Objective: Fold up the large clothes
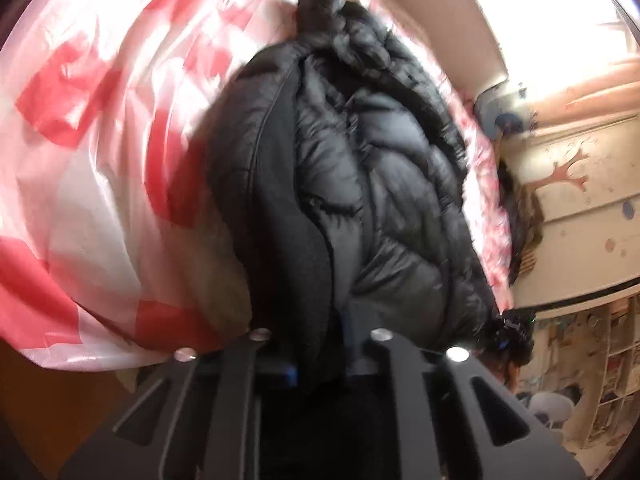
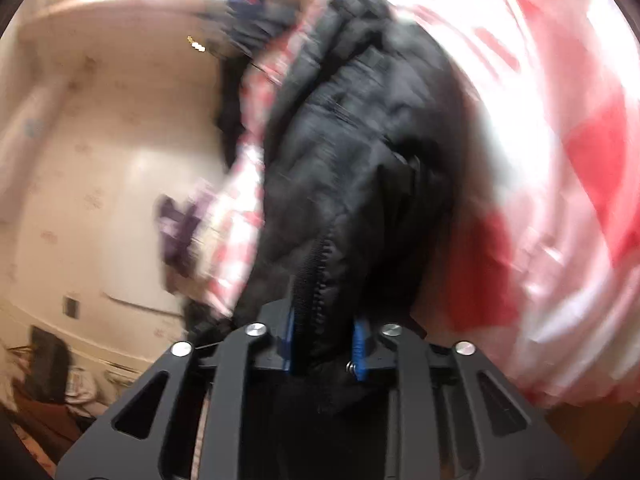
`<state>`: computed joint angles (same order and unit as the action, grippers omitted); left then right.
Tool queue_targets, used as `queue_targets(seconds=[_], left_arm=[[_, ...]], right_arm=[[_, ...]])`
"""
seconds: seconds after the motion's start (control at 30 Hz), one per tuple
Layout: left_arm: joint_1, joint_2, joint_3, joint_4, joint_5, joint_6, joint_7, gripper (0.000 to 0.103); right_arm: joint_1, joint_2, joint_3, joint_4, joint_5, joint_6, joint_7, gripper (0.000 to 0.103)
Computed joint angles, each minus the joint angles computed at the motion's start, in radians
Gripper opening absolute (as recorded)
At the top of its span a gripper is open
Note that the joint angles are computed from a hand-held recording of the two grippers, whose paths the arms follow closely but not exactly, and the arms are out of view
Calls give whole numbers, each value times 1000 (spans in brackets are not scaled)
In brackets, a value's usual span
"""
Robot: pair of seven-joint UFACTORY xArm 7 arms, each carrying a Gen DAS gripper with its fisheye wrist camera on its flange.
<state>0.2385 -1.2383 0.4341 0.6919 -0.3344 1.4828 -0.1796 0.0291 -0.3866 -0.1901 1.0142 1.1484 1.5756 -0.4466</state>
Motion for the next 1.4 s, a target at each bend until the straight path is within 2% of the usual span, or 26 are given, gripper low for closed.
queue_targets(seconds=[0.17,0.27,0.37,0.47,0.57,0.6,0.63,0.67,0.7,0.77,0.8,0.83,0.87,0.9,0.93,0.97,1.0,1.03,1.07,1.13,1.17,1.2,1.23,1.27,1.3,1.4], left_arm=[[-26,12,-34,103,-112,-54,-21,8],[-83,14,-49,178,-141,-86,-55,7],[-159,-22,-54,253,-130,-74,-122,7],[-181,-47,-71,334,-129,-15,-154,6],[-231,-88,-78,408,-88,76,-190,7],[-274,-113,-84,433,-60,135,-209,7],[-286,-127,-82,452,-49,211,-193,9],[-312,-149,-88,462,-18,285,-188,17],[-329,-171,-86,470,12,390,-178,32],[-373,-237,-91,468,167,585,-225,37],[-356,-246,-81,472,248,648,-216,41],[-301,-229,-58,483,335,705,-166,42],[-205,-189,-7,494,439,728,-76,42],[-150,-155,10,504,505,710,-26,42],[-126,-129,25,513,529,662,-4,42],[-132,-112,24,516,511,593,3,45],[-140,-100,15,509,486,530,6,53],[-190,-116,-16,473,473,426,-26,60],[-281,-99,-55,451,472,321,-70,71],[-418,-83,-89,363,484,112,-128,74],[-453,-28,-90,332,457,7,-128,74],[-447,23,-90,297,420,-96,-113,74],[-412,92,-95,271,355,-194,-75,74],[-415,182,-96,259,308,-299,-57,74],[-399,231,-109,234,273,-398,-46,74],[-399,422,-112,205,232,-622,-50,74]], right_arm=[[29,3,-5,110,122,-24,7,12],[44,8,-25,171,178,-16,26,12],[48,-13,-59,200,200,31,40,12],[38,-61,-115,209,180,111,44,12],[26,-120,-178,207,132,190,57,12],[23,-133,-218,215,85,254,57,12],[19,-136,-247,223,37,308,57,13],[2,-147,-267,224,-33,340,48,16],[-29,-150,-280,224,-137,378,35,20],[-95,-138,-302,217,-271,392,25,24],[-124,-131,-302,216,-300,379,26,24],[-158,-130,-293,216,-326,334,23,27],[-182,-133,-272,219,-333,276,26,35],[-184,-134,-256,226,-325,244,26,40],[-169,-130,-230,241,-302,206,17,49],[-146,-127,-188,256,-283,157,6,57],[-118,-119,-147,271,-272,115,-1,59],[-81,-100,-98,291,-260,66,-13,61],[-41,-71,-40,309,-247,2,-20,64],[33,19,43,350,-220,-96,-18,66],[63,85,100,378,-227,-176,-10,66],[65,134,148,403,-245,-228,-6,66],[109,186,165,436,-281,-282,8,66],[123,257,223,478,-347,-377,34,66],[138,301,251,501,-401,-444,69,66],[169,466,292,604,-590,-545,215,66]])
